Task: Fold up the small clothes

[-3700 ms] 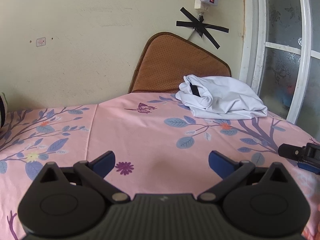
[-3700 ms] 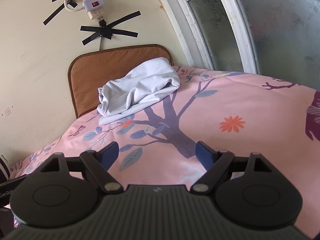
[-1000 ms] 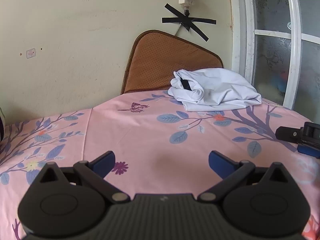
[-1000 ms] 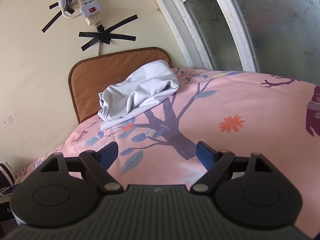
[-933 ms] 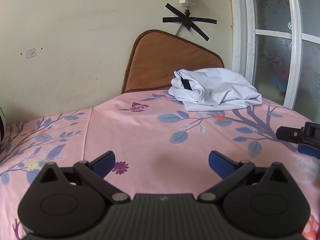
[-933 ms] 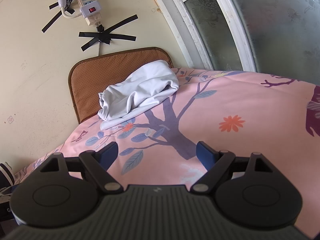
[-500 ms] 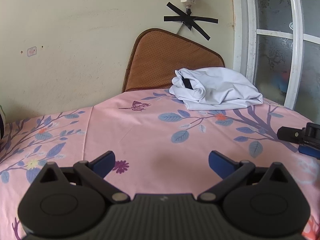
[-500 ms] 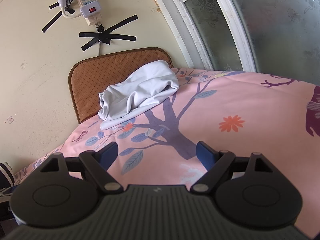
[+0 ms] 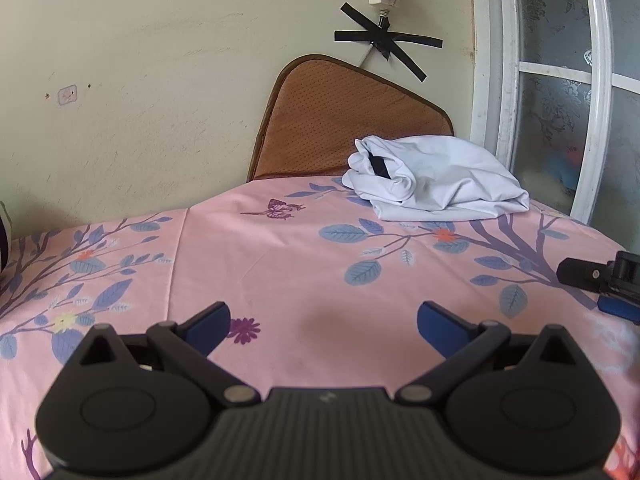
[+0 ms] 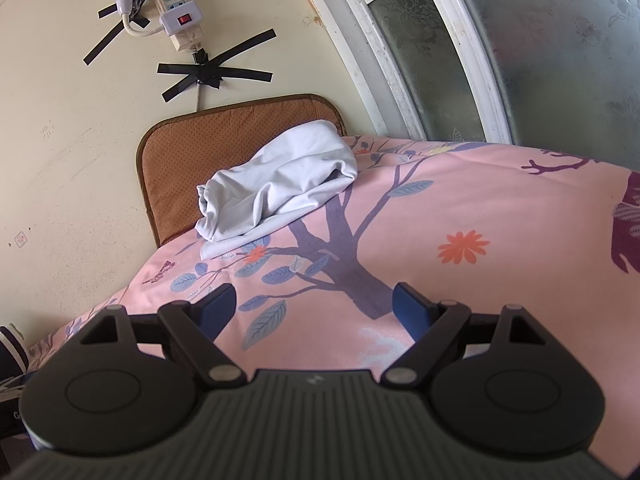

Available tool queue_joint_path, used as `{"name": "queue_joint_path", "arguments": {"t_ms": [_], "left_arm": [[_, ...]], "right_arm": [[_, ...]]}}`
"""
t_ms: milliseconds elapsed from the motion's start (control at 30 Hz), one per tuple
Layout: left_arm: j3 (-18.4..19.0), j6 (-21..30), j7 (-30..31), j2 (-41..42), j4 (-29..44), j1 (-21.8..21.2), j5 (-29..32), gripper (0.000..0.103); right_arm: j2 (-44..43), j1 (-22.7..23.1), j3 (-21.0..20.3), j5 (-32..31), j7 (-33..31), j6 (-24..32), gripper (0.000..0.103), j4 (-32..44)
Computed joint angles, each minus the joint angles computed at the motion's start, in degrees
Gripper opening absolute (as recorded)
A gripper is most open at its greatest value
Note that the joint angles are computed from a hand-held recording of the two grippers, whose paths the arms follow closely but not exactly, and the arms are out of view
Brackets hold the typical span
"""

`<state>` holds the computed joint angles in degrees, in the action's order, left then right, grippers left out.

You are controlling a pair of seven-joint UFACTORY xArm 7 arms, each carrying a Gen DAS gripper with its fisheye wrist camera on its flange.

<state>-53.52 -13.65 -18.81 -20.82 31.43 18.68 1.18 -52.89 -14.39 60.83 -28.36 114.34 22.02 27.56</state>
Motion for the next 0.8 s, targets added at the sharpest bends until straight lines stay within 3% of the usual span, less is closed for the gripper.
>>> {"name": "queue_joint_path", "arguments": {"t_ms": [267, 533, 667, 800], "left_arm": [[-2.19, -0.18, -1.00, -1.35, -0.14, 2.17, -0.11, 0.103], [-3.78, -5.43, -1.19, -4.27, -1.98, 4.04, -2.18, 0.103], [1.40, -1.38, 1.79, -2.44, -0.73, -1.22, -0.99, 0.103], [-1.26, -0.47, 0.92, -4.07, -0.59, 1.34, -0.85, 0.103]], "right_arm": [[0.12, 0.03, -0.01, -0.15, 0.14, 0.13, 0.087, 0.09], [0.04, -0.01, 0.03, -0.26, 0.39, 0.05, 0.088, 0.08], [0.04, -0.11, 0.10, -0.26, 0.54, -0.39, 0.088, -0.17], [-0.12, -0.13, 0.15, -0.19, 0.64, -0.50, 0.088, -0.25]]}}
